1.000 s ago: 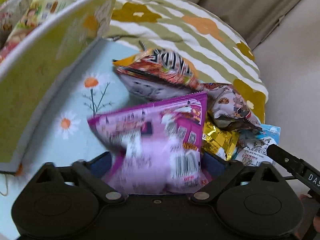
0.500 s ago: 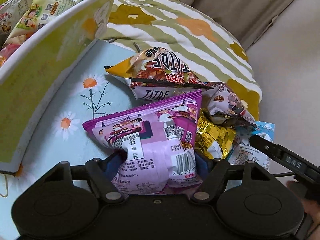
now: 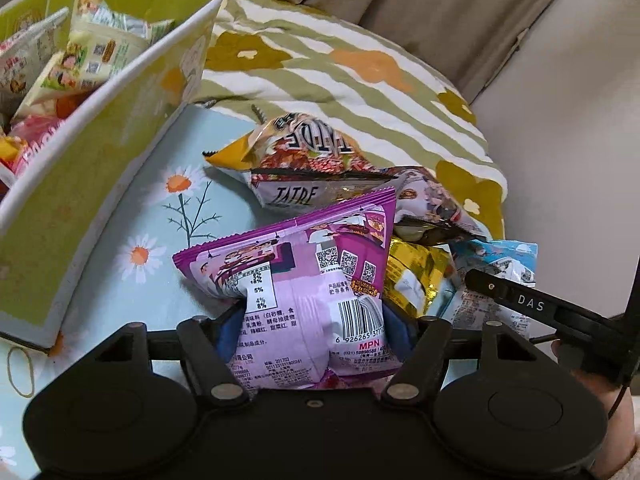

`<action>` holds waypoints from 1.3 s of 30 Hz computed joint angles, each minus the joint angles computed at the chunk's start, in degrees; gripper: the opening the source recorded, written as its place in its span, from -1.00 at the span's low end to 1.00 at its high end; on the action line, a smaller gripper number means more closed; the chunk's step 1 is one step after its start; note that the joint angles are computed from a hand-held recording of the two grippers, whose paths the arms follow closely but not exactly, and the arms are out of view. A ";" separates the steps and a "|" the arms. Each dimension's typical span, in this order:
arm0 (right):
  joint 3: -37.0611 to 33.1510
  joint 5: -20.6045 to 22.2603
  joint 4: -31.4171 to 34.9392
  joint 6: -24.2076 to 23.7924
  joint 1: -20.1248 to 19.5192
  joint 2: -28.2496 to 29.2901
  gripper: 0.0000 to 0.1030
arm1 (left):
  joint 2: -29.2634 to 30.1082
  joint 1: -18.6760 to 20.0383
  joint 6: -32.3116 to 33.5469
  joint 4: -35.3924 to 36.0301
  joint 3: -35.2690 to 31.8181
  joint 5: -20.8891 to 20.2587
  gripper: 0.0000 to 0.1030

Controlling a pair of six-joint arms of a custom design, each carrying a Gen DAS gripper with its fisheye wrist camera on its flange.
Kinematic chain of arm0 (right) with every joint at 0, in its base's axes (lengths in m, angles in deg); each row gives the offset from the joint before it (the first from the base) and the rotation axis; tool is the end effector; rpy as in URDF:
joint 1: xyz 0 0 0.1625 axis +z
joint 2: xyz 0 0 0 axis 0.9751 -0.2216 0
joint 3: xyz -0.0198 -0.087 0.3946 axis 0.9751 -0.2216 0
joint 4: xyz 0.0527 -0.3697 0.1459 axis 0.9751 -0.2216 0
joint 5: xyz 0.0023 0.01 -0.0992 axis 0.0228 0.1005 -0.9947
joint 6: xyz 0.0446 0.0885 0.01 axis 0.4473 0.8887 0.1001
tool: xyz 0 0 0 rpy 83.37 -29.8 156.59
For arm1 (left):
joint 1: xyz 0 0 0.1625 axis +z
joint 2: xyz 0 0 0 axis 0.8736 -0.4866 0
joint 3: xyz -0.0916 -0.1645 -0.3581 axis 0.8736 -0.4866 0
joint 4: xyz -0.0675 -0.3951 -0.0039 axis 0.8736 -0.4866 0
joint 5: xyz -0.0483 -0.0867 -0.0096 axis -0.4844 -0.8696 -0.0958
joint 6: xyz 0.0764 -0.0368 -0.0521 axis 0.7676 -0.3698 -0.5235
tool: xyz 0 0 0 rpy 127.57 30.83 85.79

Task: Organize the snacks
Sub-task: 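Grasp a purple bag with left tool while right tool grasps a blue-white bag, then carry both bags into the box and open both tools to release them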

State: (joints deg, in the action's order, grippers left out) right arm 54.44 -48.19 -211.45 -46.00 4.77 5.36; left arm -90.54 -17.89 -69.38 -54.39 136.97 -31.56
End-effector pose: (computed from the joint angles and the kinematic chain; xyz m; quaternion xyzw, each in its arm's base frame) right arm -0.0007 -0.5567 0.3550 -0.0682 -0.8531 0.3779 0.3531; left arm -0.4034 -0.6195 -0.0070 0.1990 0.9522 -0.1493 0.1774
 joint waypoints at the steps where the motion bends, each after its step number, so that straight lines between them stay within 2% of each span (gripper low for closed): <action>1: 0.58 -0.05 -0.30 0.29 0.18 -0.43 0.50 | -0.37 -0.19 0.59 -0.65 0.57 0.04 0.42; 13: 7.39 -2.94 -3.74 6.77 3.95 -6.23 0.45 | -6.42 -2.82 8.54 -9.68 7.79 -1.17 0.42; 19: 7.35 -4.72 -4.96 6.70 9.30 -7.32 0.43 | -9.98 -3.25 11.35 -15.73 11.09 0.32 0.42; 23: 5.69 -2.51 -4.96 5.66 13.25 -6.66 0.43 | -12.91 -2.87 13.15 -19.74 12.93 1.87 0.42; 30: -0.31 2.27 -2.49 8.44 18.57 -1.30 0.43 | -17.67 -0.66 18.76 -23.83 12.85 5.07 0.42; 36: -9.04 2.24 -1.07 9.58 23.10 7.68 0.43 | -19.27 3.18 23.80 -20.30 7.53 5.64 0.42; 39: -13.62 1.48 -0.47 9.89 24.94 12.37 0.43 | -19.08 5.47 26.54 -16.39 3.68 4.65 0.42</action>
State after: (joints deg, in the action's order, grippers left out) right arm 40.82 -46.71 -211.93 -36.10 29.71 17.73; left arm -109.62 -12.42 -42.83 -70.77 140.65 -26.91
